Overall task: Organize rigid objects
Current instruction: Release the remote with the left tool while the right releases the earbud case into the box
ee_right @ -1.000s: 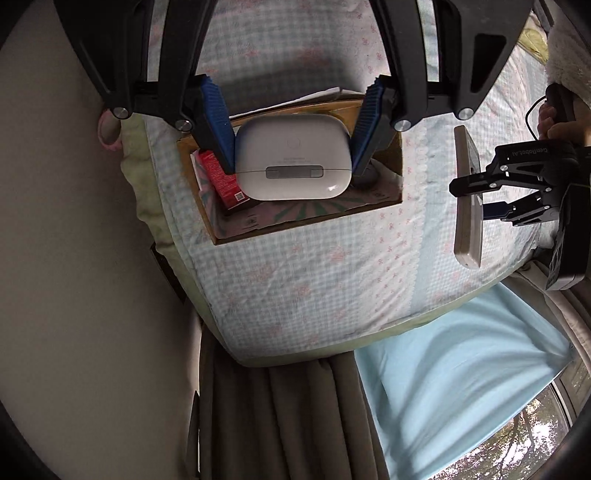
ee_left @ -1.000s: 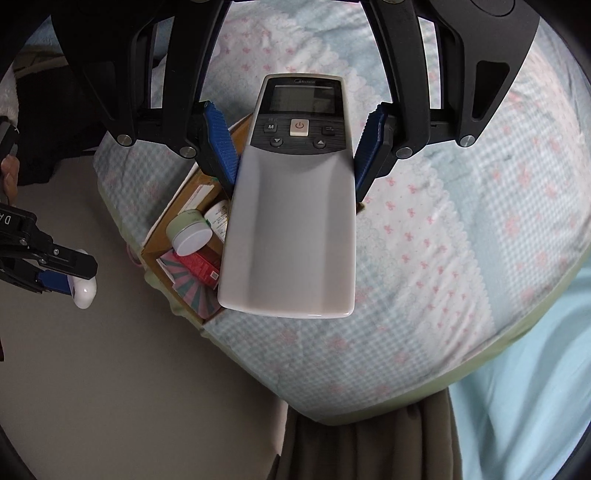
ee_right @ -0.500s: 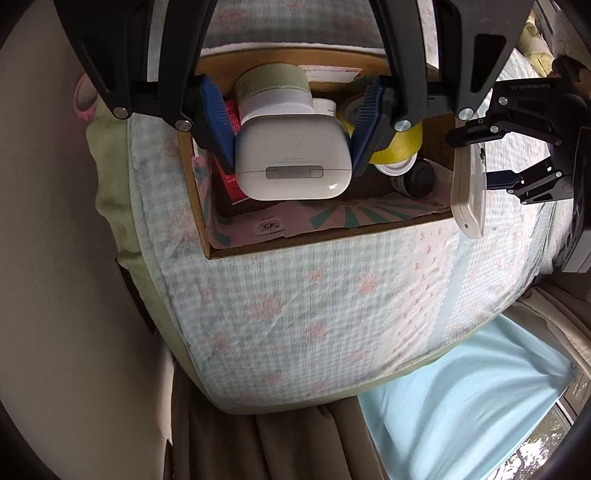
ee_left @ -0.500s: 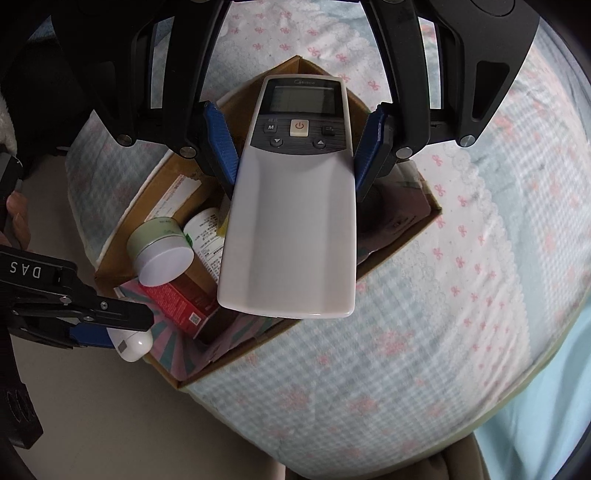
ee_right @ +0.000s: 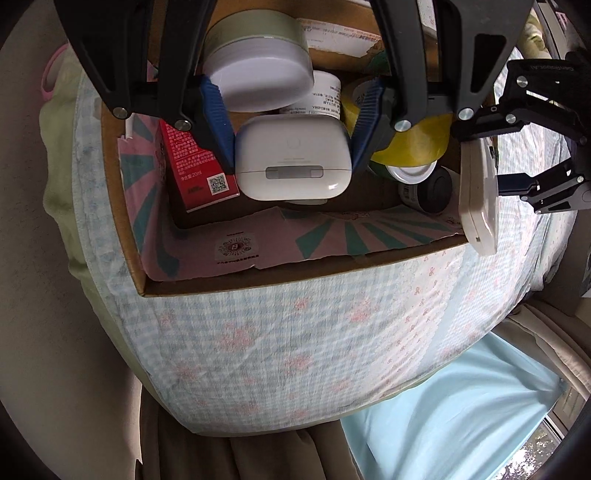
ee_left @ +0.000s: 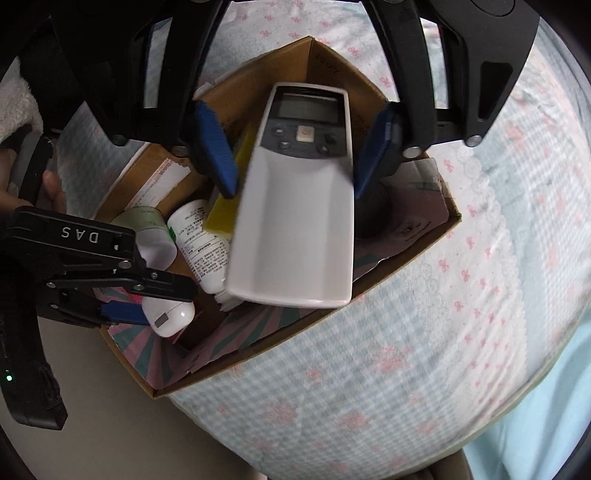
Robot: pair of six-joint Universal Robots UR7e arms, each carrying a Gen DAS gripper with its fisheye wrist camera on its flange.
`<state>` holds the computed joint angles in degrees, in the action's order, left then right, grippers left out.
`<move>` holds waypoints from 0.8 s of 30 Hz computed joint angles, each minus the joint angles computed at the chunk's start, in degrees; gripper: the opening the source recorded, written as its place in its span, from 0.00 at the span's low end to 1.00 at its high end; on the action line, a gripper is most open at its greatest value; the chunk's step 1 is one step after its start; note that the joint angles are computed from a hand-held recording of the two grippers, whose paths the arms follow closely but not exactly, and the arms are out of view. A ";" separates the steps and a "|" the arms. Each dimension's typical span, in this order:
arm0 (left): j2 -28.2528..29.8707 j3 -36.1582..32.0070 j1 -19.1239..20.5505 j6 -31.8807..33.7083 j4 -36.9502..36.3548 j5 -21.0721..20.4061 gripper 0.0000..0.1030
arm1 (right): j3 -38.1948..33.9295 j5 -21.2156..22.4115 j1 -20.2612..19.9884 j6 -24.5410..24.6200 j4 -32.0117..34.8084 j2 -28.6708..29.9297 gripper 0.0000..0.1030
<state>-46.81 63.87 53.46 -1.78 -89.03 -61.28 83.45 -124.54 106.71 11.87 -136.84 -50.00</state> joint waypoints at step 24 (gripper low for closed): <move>-5.34 2.19 -0.77 -0.13 -1.43 -1.49 1.00 | -1.55 -6.16 3.05 10.90 5.04 -1.20 1.00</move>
